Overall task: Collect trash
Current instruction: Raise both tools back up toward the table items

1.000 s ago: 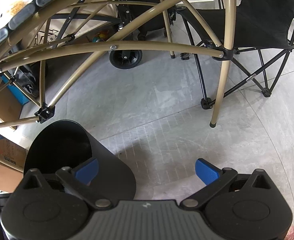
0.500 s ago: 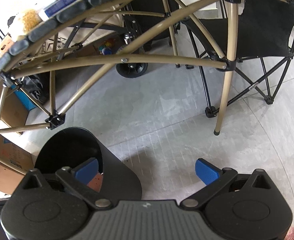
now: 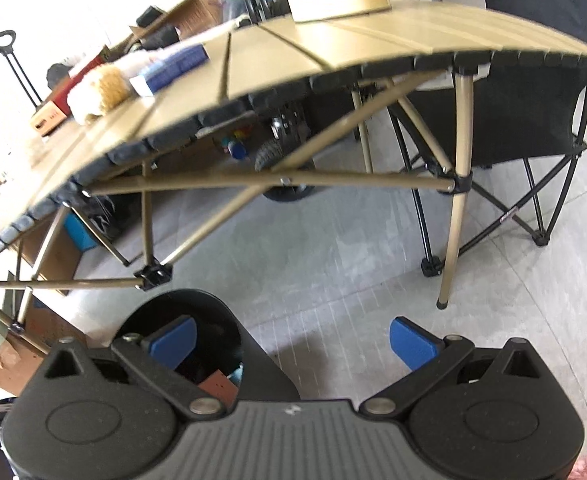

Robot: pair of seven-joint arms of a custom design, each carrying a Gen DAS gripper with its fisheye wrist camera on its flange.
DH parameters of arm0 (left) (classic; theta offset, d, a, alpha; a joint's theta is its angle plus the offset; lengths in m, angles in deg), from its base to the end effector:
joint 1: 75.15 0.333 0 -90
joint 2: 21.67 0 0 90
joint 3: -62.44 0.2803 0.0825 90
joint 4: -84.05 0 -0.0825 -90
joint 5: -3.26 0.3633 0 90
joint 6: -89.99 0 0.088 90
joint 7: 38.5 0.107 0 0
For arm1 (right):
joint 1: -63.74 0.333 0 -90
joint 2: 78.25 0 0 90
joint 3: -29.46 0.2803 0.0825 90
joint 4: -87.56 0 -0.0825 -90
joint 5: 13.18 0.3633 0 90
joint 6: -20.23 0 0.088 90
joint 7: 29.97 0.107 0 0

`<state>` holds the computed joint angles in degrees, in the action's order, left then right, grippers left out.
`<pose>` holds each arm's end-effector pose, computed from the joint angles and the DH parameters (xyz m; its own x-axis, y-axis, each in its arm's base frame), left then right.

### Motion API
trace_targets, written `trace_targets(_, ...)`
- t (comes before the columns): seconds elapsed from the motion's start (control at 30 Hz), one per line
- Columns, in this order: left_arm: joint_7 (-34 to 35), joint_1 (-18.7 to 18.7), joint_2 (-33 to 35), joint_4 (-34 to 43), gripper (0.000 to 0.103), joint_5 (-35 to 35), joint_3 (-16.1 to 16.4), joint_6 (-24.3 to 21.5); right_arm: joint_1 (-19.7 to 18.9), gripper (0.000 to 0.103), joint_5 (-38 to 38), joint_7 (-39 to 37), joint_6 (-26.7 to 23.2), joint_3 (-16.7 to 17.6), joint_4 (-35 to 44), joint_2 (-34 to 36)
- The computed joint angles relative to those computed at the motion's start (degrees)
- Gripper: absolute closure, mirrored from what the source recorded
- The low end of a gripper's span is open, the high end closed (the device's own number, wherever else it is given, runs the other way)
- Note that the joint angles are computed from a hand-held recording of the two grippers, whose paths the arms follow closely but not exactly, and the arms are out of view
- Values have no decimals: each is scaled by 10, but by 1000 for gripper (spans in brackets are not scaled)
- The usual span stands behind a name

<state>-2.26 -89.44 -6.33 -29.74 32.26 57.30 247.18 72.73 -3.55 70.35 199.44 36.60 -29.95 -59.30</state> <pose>0.5721 -0.2194 0.3604 0.1571 -0.9819 0.1060 -0.8338 -0.1894 -0.5185 0.5964 0.1526 0.3460 0.0132 -0.9623 -0.2716 -0.7628 0.1659 -0.6250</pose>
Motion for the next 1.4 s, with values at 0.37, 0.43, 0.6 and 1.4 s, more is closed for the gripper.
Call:
trace_targets(0.37, -140, 8, -98, -68, 0, 154, -1, 39, -177, 0, 12, -41, 98, 191, -76, -53)
trace_targets(0.43, -163, 17, -112, -76, 0, 183, -7, 42, -249, 0, -13, -30, 116, 262, -86, -54)
trace_targets(0.6, -222, 39, -136, -79, 0, 251, -23, 36, -305, 0, -75, 12, 164, 309, -100, -63)
trace_targets(1.4, -361, 81, -102, 49, 0, 412, -21, 32, -12, 0, -92, 26, 194, 17, 81, 5)
